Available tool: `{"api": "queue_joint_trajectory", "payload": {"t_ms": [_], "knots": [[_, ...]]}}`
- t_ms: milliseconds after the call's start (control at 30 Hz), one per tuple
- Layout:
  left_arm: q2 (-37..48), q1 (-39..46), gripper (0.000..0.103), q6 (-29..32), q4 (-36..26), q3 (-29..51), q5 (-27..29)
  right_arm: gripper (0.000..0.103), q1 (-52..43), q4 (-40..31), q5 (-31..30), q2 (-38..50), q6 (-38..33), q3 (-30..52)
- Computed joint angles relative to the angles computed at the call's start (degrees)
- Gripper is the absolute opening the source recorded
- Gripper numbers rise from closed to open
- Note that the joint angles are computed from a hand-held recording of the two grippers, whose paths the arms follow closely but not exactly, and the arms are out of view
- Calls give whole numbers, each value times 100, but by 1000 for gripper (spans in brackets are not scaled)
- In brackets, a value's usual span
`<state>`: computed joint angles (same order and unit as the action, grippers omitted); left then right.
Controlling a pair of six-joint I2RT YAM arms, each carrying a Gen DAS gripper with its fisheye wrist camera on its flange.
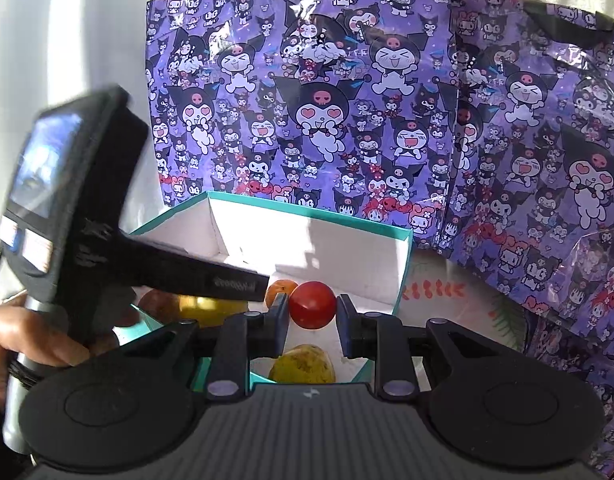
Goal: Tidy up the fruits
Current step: 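Open the left tool to drop the pear into the box while the right tool holds the tomato, then release the cherry tomato into the box with the right tool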
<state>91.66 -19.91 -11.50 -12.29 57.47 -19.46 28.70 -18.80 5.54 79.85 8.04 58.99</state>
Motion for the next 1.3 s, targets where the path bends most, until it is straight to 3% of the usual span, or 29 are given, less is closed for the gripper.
{"api": "queue_joint_trajectory", "payload": {"t_ms": [267,533,700,1300], "knots": [[-787,-68,91,-474,-689,-238,-255,24,-15,49,22,0,36,-3],[-2241,-69,91,-1452,-1792,-768,-825,24,-85,76,47,154,89,104],[-2928,-232,92,-1462,-2296,-1048,-1169,24,-125,133,97,335,67,183],[-4016,-636,93,-1194,-2424,-2090,-911,25,-108,135,349,1184,156,534]]}}
